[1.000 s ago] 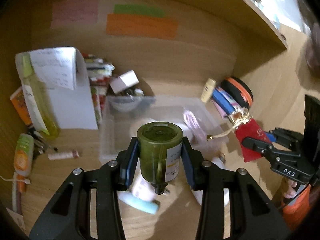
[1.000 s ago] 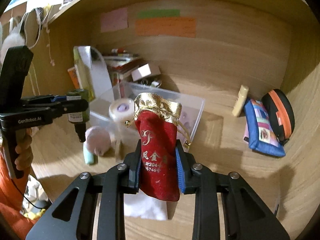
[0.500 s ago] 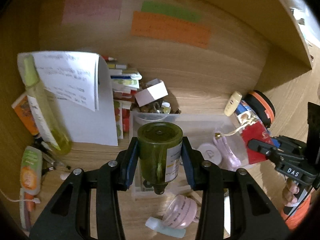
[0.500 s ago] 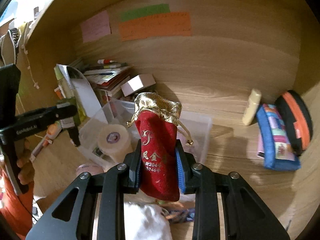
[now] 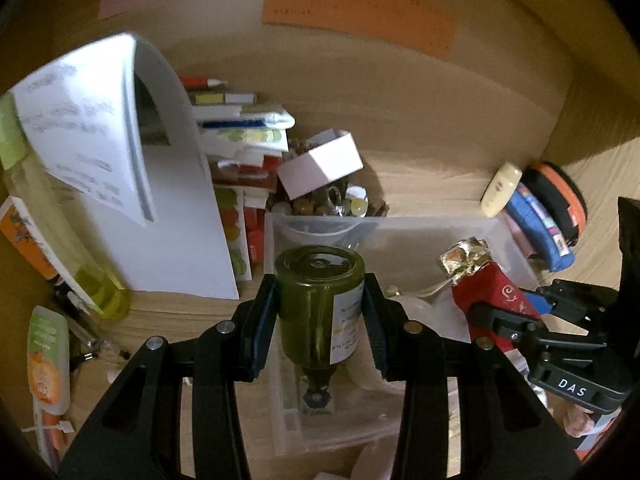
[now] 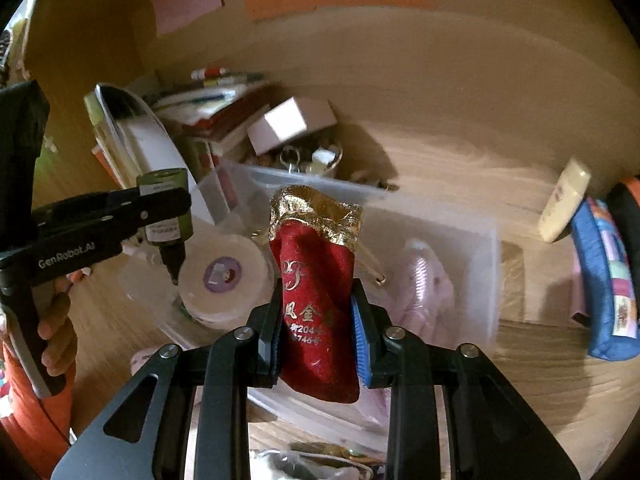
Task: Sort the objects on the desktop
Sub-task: 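Lower the green bottle and red pouch into the clear box, open both tools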
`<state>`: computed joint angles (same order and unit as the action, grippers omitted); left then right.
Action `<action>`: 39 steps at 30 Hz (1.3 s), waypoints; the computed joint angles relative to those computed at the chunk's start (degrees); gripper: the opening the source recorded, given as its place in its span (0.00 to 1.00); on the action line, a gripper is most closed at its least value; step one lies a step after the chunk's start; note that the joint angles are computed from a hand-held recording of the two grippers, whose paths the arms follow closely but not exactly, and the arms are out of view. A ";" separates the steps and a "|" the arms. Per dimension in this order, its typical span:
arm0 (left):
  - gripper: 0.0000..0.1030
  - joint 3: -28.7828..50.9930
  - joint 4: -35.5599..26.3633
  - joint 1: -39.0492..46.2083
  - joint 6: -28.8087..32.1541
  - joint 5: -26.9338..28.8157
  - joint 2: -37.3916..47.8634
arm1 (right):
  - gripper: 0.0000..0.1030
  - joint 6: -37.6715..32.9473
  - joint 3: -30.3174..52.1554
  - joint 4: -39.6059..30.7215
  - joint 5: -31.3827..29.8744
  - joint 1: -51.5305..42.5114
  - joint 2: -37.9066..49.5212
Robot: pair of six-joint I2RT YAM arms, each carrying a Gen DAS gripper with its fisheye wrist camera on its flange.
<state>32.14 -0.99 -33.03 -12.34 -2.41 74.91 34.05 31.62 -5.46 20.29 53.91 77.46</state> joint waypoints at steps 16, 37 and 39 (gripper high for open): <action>0.55 -0.48 0.54 -3.33 1.48 -3.48 0.41 | 0.59 -0.80 3.66 -3.75 3.82 3.25 4.24; 0.91 -7.37 -16.92 -16.23 -4.31 -16.89 -26.38 | 0.82 19.56 4.33 -30.22 25.21 25.40 -9.34; 0.91 -8.42 -18.18 -18.20 -5.52 -18.43 -27.48 | 0.86 23.88 4.22 -33.35 26.35 27.91 -9.36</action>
